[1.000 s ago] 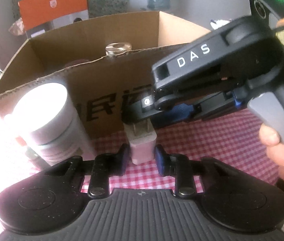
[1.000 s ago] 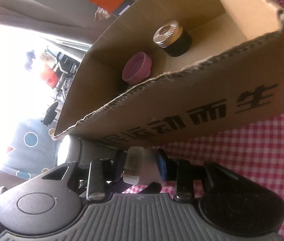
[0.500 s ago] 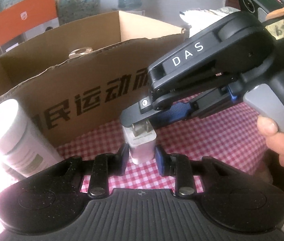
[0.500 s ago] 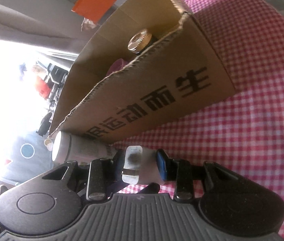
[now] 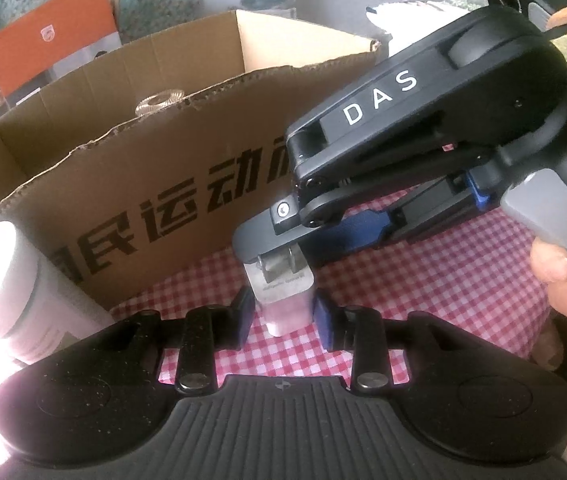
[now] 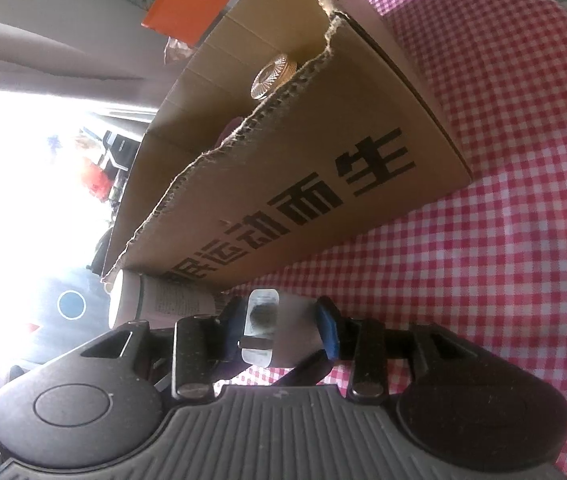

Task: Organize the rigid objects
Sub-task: 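Carry the white plug adapter with the right gripper into the box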

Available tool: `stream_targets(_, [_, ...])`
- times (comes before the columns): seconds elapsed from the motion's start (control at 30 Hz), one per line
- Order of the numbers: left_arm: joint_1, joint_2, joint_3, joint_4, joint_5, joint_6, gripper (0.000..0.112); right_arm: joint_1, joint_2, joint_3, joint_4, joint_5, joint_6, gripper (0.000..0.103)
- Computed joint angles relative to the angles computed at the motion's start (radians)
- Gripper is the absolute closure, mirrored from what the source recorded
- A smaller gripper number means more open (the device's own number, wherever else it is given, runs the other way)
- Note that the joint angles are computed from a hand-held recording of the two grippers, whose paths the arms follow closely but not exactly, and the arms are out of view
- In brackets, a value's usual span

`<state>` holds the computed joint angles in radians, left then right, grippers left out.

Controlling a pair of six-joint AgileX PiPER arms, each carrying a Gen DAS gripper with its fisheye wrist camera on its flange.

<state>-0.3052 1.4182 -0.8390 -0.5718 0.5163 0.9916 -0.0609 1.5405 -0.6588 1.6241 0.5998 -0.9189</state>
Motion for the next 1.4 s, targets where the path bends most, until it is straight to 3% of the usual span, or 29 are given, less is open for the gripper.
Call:
stream_targets(0.3, [-0.003, -0.016, -0.013, 0.021, 0.018, -0.034, 0.082, -0.006, -0.021, 0.015, -0.002, 0.009, 0.003, 0.06])
stream_targets(0.53, [0.025, -0.1, 0.004, -0.018, 0.043, -0.005, 0.083, 0.02, -0.141, 0.035, -0.067, -0.021, 0.084, 0.06])
stream_targets(0.83, [0.084, -0.215, -0.057, -0.124, 0.048, 0.047, 0.082, 0.12, -0.295, -0.12, -0.338, -0.125, 0.316, 0.06])
stream_targets(1.13, [0.082, -0.028, -0.3, -0.054, 0.057, -0.132, 0.082, 0.095, -0.09, -0.452, -0.545, -0.036, 0.448, 0.06])
stream_targets(1.4, [0.08, 0.257, -0.597, 0.114, 0.251, -0.411, 0.082, 0.038, 0.222, -0.782, -0.734, 0.177, 0.644, 0.059])
